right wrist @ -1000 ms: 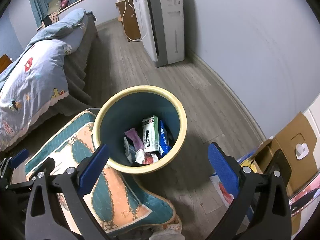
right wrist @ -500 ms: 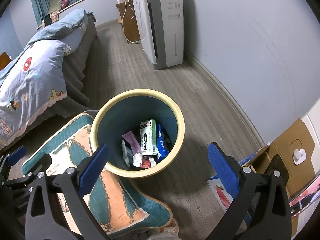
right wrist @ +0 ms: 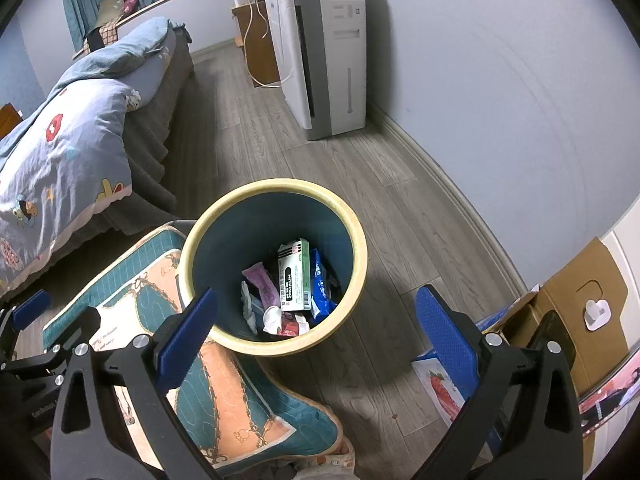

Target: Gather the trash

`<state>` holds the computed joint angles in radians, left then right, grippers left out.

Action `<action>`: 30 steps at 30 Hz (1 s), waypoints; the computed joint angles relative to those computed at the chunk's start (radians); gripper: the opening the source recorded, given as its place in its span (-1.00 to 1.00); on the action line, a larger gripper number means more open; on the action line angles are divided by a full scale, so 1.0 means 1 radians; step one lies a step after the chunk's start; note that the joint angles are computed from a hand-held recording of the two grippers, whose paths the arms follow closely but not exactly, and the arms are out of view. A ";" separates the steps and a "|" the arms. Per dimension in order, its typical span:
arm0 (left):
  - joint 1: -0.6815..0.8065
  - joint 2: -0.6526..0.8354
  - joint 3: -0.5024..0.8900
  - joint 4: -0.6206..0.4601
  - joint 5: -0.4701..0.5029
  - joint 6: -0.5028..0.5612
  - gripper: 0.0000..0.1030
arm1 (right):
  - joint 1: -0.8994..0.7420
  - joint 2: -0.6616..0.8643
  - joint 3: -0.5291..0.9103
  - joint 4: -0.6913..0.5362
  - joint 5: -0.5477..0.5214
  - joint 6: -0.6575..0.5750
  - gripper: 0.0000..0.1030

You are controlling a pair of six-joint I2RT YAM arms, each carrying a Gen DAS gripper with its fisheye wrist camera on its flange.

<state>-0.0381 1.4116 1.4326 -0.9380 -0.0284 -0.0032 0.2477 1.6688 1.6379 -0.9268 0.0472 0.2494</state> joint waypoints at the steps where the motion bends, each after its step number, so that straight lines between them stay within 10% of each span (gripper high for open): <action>1: -0.001 0.000 0.001 0.000 -0.001 -0.001 0.90 | 0.000 0.000 0.000 0.001 0.001 -0.001 0.89; 30: -0.014 0.007 0.021 -0.006 -0.009 0.000 0.90 | -0.001 0.005 0.008 0.000 0.013 -0.011 0.89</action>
<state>-0.0523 1.4184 1.4541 -0.9442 -0.0377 -0.0037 0.2462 1.6738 1.6461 -0.9263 0.0597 0.2380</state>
